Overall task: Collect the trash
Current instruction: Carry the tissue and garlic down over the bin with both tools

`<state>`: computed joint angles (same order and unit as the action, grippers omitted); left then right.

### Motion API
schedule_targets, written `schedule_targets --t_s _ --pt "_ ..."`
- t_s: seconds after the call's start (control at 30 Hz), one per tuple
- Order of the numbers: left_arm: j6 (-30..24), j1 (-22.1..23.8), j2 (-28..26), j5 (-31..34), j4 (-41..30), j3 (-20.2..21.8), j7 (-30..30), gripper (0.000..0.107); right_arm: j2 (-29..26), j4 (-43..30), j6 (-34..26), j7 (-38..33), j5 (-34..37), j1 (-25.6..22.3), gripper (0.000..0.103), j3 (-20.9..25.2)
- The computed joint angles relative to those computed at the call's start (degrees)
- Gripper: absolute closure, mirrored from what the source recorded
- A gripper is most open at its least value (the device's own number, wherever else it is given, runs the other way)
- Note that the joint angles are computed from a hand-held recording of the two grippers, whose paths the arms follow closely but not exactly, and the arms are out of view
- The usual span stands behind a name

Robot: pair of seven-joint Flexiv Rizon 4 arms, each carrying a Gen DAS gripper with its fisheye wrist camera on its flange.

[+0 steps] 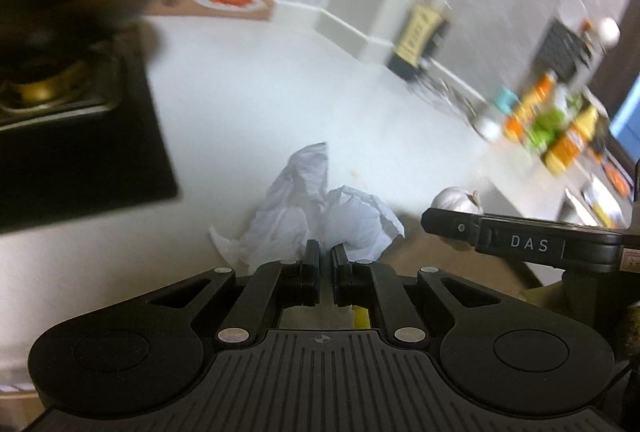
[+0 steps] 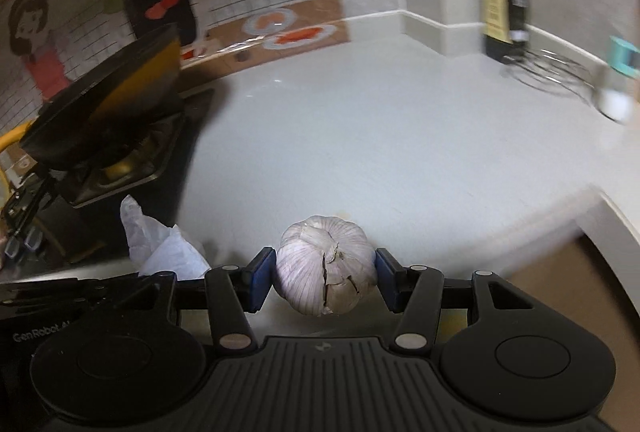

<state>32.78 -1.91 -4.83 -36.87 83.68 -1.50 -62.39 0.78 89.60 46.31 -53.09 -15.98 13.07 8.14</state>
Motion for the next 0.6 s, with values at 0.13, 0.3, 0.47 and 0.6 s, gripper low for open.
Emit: schedule_targets --t_s 0.13,0.3,0.47,0.6 --pt "-3.6 -1.3 1.4 2.5 1.4 -0.4 1.2 0.098 6.6 9.9 2.1 5.2 -4.5 -2.9 0.049 0.9" --pt "-10.7 -2.9 -0.1 4.9 1.1 -1.5 0.6 0.098 15.2 21.3 1.3 13.4 -7.4 -7.5 0.049 2.2" --pt "-16.7 -5.4 -5.2 8.6 -0.9 -3.7 -0.7 0.098 22.3 29.3 -5.0 19.0 -6.5 -11.1 0.049 3.0" --pt "-15.4 -8.3 -11.4 9.5 -1.9 -5.7 -1.9 0.098 26.3 33.7 -10.0 22.3 -4.4 -12.5 0.049 3.2"
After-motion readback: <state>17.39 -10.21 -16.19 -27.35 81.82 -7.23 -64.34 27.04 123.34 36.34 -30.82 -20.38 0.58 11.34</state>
